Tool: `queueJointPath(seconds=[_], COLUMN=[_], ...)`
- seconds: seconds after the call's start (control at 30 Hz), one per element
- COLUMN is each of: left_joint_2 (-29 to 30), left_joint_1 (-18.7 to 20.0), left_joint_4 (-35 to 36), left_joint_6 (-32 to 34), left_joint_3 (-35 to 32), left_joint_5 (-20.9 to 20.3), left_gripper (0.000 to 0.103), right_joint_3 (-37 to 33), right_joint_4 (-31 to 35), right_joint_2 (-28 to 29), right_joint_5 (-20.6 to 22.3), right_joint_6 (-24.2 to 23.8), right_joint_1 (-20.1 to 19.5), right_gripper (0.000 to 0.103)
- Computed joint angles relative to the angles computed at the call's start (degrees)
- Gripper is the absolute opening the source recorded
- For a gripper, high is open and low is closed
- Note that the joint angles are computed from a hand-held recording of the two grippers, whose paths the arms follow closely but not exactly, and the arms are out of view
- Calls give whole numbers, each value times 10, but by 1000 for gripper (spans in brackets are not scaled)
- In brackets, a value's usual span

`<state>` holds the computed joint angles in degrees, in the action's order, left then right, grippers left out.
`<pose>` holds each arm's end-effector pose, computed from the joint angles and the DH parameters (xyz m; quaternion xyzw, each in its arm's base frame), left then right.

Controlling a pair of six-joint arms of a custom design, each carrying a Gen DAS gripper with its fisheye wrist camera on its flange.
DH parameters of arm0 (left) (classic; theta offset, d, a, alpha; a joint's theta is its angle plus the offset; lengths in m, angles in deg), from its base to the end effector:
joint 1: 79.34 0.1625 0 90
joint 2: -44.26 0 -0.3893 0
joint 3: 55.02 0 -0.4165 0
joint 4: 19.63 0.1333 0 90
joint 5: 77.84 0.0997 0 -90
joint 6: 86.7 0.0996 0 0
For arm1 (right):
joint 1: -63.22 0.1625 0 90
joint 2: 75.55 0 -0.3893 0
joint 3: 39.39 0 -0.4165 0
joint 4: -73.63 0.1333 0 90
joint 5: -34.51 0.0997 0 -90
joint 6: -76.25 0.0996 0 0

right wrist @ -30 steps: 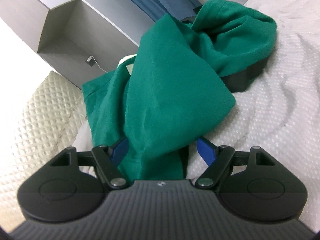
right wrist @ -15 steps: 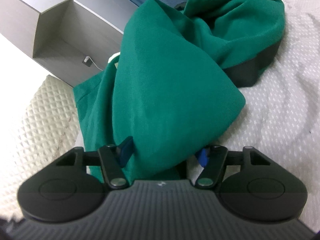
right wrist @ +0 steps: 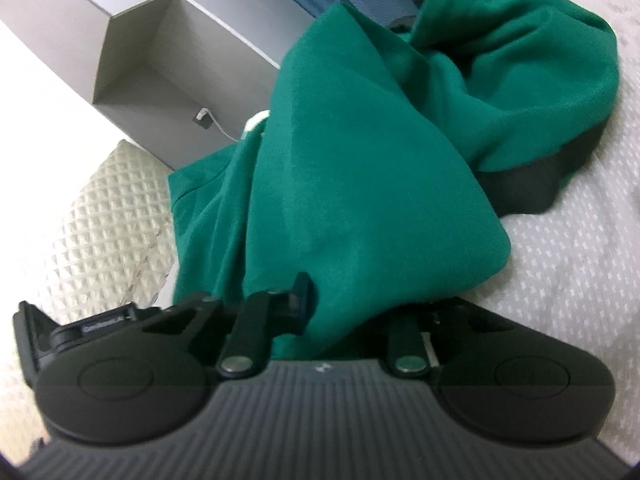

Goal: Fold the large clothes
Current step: 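Raise the hoodie with both grippers and shake it out above the bed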

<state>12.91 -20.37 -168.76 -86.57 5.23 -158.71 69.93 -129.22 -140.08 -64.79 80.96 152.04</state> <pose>-0.3015 -0.7904 0.1290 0.2385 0.9326 -0.2710 0.0048 0.1050 -0.5937 0.2763 -0.0877 -0.8226 0.5596 0.0500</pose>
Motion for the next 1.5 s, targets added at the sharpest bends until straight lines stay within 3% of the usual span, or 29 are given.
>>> queueJointPath(seconds=[0.23,0.53,0.67,0.77,0.83,0.97,1.07,1.13,1.2,1.23,1.4,1.5], left_joint_2=[-125,-302,-366,-399,-419,-433,-420,-411,-400,-396,-358,-330], left_joint_1=[-24,-70,-82,-86,-87,-82,-54,-41,-32,-29,-9,1], left_joint_4=[-121,-272,-330,-366,-363,-333,-333,-335,-318,-313,-276,-257], left_joint_6=[-23,-78,-107,-123,-139,-165,-187,-202,-215,-222,-238,-262], left_joint_3=[167,423,522,584,613,632,622,616,602,599,563,541], left_joint_5=[-28,-16,-26,-29,-28,-7,-40,-56,-61,-58,-83,-96], left_gripper=[8,8,8,8,8,8,11,20,54,60,63,63], right_joint_3=[29,120,155,188,203,204,195,190,183,181,177,175], right_joint_4=[-25,-87,-94,-101,-100,-64,-48,-46,-31,-26,10,14], right_joint_2=[-23,-101,-139,-162,-166,-158,-147,-136,-131,-127,-121,-117], right_joint_5=[23,66,44,29,-4,-66,-83,-93,-95,-94,-81,-74], right_joint_6=[-49,-109,-142,-134,-130,-100,-91,-89,-79,-68,11,30], right_joint_1=[12,41,66,78,93,112,119,119,114,110,90,83], right_gripper=[11,9,9,9,9,12,13,23,59,65,67,66])
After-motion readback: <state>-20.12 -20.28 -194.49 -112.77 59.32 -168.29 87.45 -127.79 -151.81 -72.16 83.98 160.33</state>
